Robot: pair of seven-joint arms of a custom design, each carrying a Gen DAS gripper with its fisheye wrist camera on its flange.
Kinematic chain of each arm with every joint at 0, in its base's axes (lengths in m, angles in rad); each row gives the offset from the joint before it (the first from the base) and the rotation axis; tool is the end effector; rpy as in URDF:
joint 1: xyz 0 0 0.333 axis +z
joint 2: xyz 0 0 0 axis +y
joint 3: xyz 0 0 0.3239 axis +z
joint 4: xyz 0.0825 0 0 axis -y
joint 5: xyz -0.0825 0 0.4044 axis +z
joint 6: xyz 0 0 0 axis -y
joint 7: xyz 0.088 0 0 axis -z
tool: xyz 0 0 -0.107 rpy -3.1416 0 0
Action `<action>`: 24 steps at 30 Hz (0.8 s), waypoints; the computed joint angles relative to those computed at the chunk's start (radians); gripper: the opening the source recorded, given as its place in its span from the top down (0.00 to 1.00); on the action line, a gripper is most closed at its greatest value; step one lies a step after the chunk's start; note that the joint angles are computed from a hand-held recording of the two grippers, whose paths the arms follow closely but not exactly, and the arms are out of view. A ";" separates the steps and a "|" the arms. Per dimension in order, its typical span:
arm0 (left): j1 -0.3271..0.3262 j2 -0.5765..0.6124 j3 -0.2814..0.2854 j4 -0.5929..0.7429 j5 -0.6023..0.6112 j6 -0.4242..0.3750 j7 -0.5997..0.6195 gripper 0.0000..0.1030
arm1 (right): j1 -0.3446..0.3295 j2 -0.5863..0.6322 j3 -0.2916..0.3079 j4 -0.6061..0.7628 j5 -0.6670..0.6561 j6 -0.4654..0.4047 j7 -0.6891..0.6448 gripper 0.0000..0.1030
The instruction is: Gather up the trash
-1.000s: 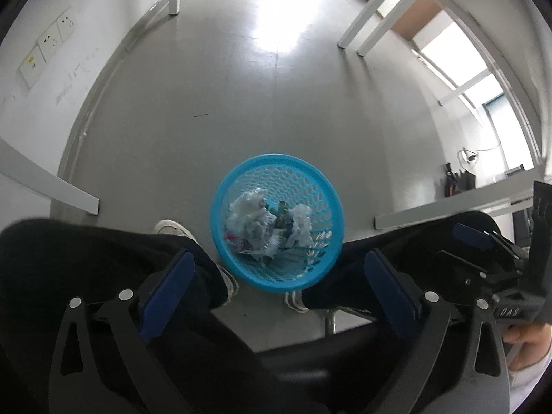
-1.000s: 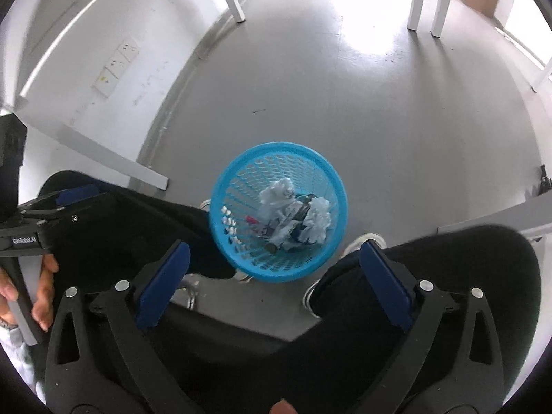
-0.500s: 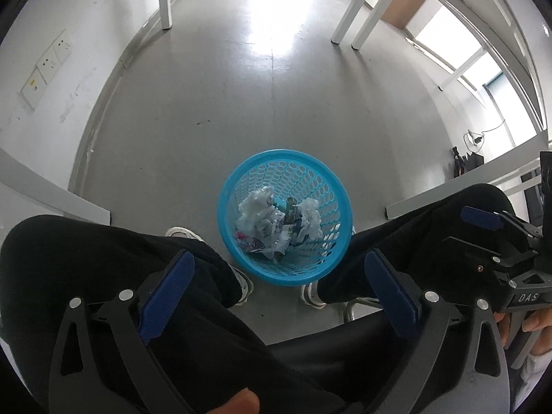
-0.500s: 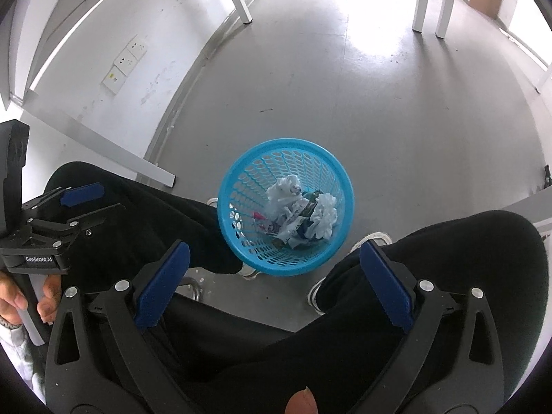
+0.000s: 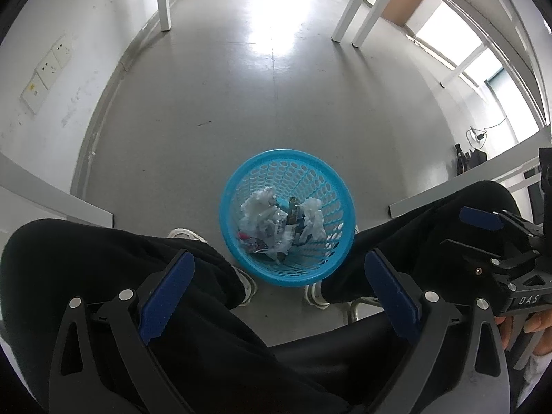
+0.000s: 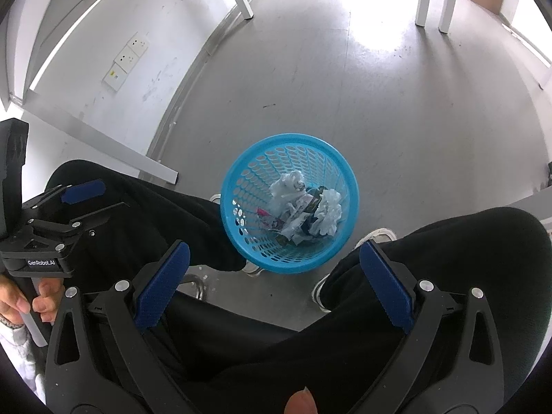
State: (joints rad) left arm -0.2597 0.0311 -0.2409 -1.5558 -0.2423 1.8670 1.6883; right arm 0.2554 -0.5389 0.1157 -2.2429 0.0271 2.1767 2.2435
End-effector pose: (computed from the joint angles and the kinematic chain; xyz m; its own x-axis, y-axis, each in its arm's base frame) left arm 0.5293 -0.3078 0.6546 -0.5614 -0.7994 0.2140 -0.8172 0.4949 -0.2954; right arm 0.4103 0.1715 0.6243 -0.2496 -0.9337 -0.2566 -0.8651 0.3341 -0.3742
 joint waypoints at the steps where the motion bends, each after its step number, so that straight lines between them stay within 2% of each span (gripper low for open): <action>1: 0.001 0.002 0.001 0.001 -0.004 -0.002 -0.004 0.06 | 0.000 -0.001 -0.001 -0.002 0.001 0.002 -0.001 0.08; 24: 0.013 0.028 0.003 0.026 -0.037 -0.031 -0.016 0.06 | 0.003 0.005 -0.006 -0.010 0.020 0.024 0.000 0.08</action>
State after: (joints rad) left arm -0.2468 0.0587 -0.2377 -1.5299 -0.2793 1.8364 1.6726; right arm 0.2580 -0.5344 0.1100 -2.2533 0.0466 2.2005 2.2433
